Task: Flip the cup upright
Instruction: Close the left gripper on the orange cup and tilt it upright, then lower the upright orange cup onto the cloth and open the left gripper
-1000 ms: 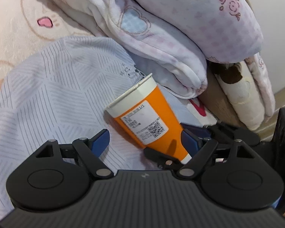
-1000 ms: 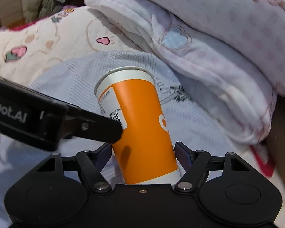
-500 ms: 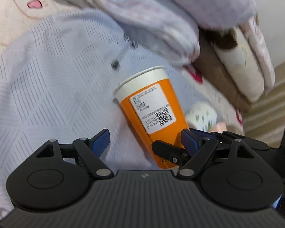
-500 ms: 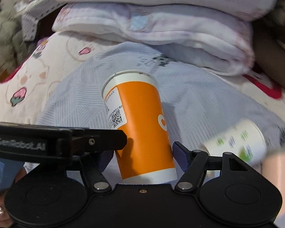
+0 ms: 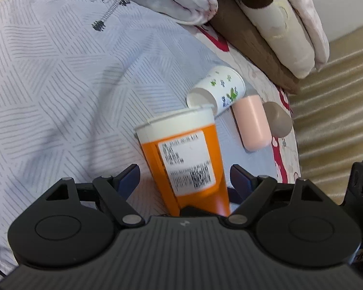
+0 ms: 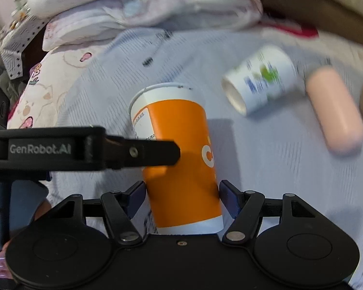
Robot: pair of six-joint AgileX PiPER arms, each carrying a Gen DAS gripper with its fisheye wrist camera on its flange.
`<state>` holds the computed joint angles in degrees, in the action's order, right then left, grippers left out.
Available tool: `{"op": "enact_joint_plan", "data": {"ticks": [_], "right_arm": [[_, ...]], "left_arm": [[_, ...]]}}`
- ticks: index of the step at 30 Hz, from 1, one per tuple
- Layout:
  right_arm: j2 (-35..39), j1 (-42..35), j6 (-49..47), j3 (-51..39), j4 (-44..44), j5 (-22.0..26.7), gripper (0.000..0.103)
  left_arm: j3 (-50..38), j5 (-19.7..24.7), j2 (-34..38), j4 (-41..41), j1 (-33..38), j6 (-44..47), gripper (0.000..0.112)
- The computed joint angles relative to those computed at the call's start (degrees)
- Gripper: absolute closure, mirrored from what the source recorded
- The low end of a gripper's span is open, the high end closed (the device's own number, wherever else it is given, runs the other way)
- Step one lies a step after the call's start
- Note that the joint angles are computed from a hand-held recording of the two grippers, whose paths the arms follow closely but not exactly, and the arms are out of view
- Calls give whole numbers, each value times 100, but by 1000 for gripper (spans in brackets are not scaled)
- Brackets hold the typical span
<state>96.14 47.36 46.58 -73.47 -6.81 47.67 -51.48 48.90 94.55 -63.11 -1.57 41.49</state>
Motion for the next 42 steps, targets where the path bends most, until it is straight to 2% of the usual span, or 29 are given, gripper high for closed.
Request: {"op": "enact_joint_plan", "data": {"ticks": [5,7,9,12,17,22,26,31,34,37,42], "right_arm": [[-290,-351,-655,452,1011,-301,31],[-267,-396,-874,430,1116,-280,31],[-255,-439,-1128,438,1203,-355,31],[-236,-442,-1374,437,1182,-441,31],[-401,151,-733,641,-57,-647,31],[-650,614,79,904,-1450,-703,31],[-818,749,669,1179,-2245,-805,31],[-977,1086,2248,1778,-3765,-1095,31],[-939,1369,3305,2001,-4697,-944,31],[-818,1592,3961,2137,-5489,-672,31],[-834,1444,5161,2608,-6896,-813,31]], "left_arm": [[3,-145,54,71,-130,-50,32],[4,-136,90,59,-143,-21,32],[24,-66,116,-48,-127,156,38],[50,-116,47,-79,-178,251,39],[190,-258,-354,-68,-269,558,40],[391,-692,-891,-203,-596,1005,43],[669,-924,-1273,-759,-714,1752,43],[811,-1242,-1395,-1018,-931,2196,43],[934,-1392,-1465,-1319,-1046,2620,43],[930,-1704,-1495,-1402,-1297,2795,43],[741,-2216,-1461,-1403,-1690,3185,43]]}}
